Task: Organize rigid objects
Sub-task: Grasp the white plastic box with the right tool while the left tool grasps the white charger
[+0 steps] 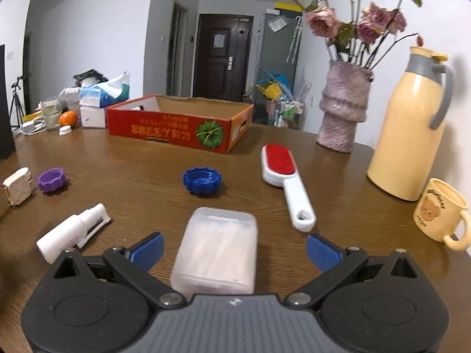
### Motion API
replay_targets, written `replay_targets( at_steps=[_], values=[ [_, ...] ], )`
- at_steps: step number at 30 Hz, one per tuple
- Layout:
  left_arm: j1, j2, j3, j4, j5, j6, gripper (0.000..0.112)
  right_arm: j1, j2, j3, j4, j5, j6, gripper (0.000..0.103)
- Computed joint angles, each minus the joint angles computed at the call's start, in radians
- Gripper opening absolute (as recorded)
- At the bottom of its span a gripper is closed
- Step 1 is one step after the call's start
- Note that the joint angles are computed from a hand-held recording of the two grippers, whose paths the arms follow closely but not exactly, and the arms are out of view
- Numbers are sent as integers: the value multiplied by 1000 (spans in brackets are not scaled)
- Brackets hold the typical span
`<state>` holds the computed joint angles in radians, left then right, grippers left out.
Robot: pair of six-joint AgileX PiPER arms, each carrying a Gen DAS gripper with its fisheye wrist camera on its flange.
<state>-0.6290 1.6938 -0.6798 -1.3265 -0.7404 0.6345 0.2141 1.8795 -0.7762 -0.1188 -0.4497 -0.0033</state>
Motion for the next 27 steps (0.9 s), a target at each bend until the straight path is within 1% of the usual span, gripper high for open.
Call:
replay_targets(
  at_steps=[2, 4, 6, 8, 9, 10, 11, 12, 14, 17, 20, 23, 24, 26, 27],
  values=[
    [1, 9, -2, -6, 5, 8, 103, 19, 27, -38, 45, 31, -34, 101],
    [7, 17, 2, -3, 11, 9, 103, 37, 61, -87, 117, 80, -83, 99],
    [14, 28, 2, -10, 14, 18, 103, 49, 101, -137, 204, 123, -140, 94],
    [24, 34, 6, -10, 21, 14, 103, 53, 128, -164, 248, 144, -157, 86],
    [32, 39, 7, -5, 29, 9, 103, 50, 140, -171, 227, 148, -126, 81],
    [37, 45, 9, 2, 33, 1, 103, 41, 147, -169, 166, 137, -57, 79],
    [44, 51, 8, 8, 38, -4, 103, 34, 149, -165, 126, 127, -12, 71],
    [52, 59, 5, 14, 44, -10, 103, 32, 148, -159, 125, 112, -7, 64],
    [67, 78, -3, 35, 54, -31, 103, 31, 153, -155, 175, 95, -42, 64],
    [82, 105, -17, 64, 63, -53, 103, 14, 148, -142, 64, 68, 63, 64],
    [96, 129, -34, 69, 64, -55, 103, 12, 141, -124, 37, 34, 80, 64],
    [97, 160, -55, 63, 33, -50, 103, 7, 139, -123, 20, 28, 99, 64],
    [100, 168, -62, 64, 35, -44, 102, 6, 139, -123, 21, 26, 102, 64],
    [116, 170, -62, 96, 61, -65, 96, 4, 139, -120, 14, 19, 110, 64],
    [126, 170, -61, 116, 77, -80, 90, 3, 139, -120, 9, 16, 116, 64]
  ],
)
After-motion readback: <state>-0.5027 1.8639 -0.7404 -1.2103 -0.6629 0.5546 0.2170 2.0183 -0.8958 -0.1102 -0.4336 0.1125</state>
